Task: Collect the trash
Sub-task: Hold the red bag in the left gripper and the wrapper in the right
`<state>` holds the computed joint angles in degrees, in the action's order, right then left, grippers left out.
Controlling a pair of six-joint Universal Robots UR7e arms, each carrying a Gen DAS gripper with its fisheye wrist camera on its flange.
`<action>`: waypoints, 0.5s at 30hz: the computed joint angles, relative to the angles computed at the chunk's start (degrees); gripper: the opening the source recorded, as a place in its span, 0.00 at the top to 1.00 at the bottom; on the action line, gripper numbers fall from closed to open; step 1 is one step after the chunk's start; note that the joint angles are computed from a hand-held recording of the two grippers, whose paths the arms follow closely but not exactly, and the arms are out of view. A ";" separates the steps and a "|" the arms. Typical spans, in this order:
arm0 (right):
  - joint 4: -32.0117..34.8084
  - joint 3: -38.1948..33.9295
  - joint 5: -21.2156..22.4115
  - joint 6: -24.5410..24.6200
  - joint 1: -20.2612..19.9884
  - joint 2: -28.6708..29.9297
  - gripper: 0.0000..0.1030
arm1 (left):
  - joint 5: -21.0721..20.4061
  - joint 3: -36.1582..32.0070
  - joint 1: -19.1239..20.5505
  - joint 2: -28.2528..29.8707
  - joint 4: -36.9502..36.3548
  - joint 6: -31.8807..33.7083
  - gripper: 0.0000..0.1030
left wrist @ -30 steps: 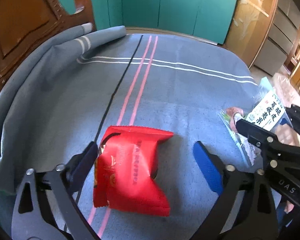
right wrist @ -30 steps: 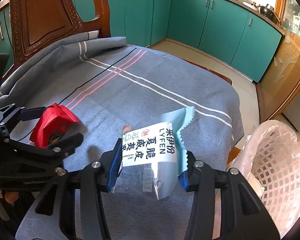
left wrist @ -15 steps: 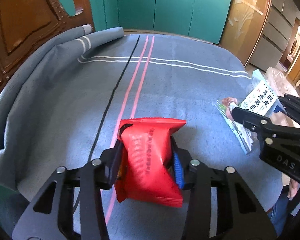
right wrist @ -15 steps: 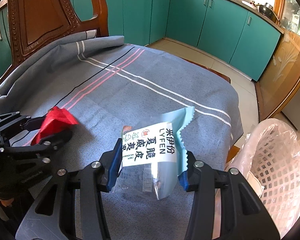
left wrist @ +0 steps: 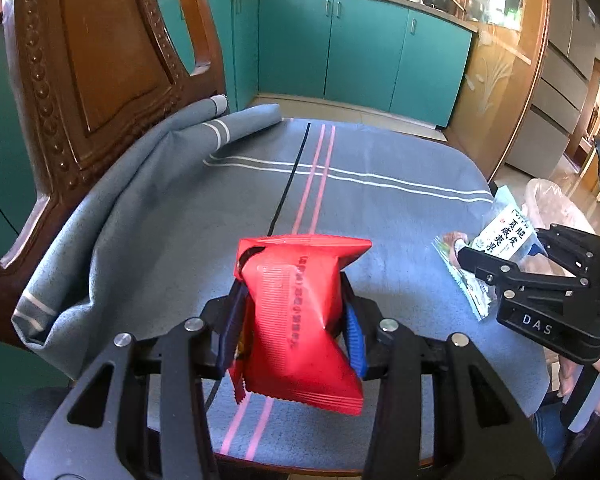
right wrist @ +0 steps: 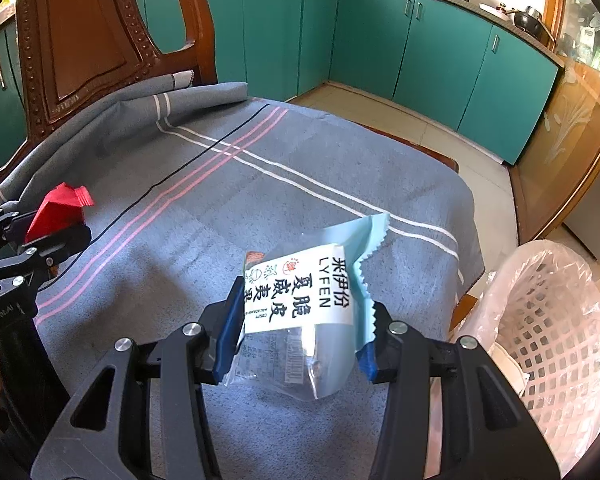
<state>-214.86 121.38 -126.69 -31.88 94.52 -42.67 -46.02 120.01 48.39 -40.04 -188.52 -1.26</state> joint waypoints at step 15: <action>0.57 0.20 0.01 -0.57 0.10 -0.15 0.54 | -0.63 -0.11 0.19 -0.47 1.44 0.46 0.56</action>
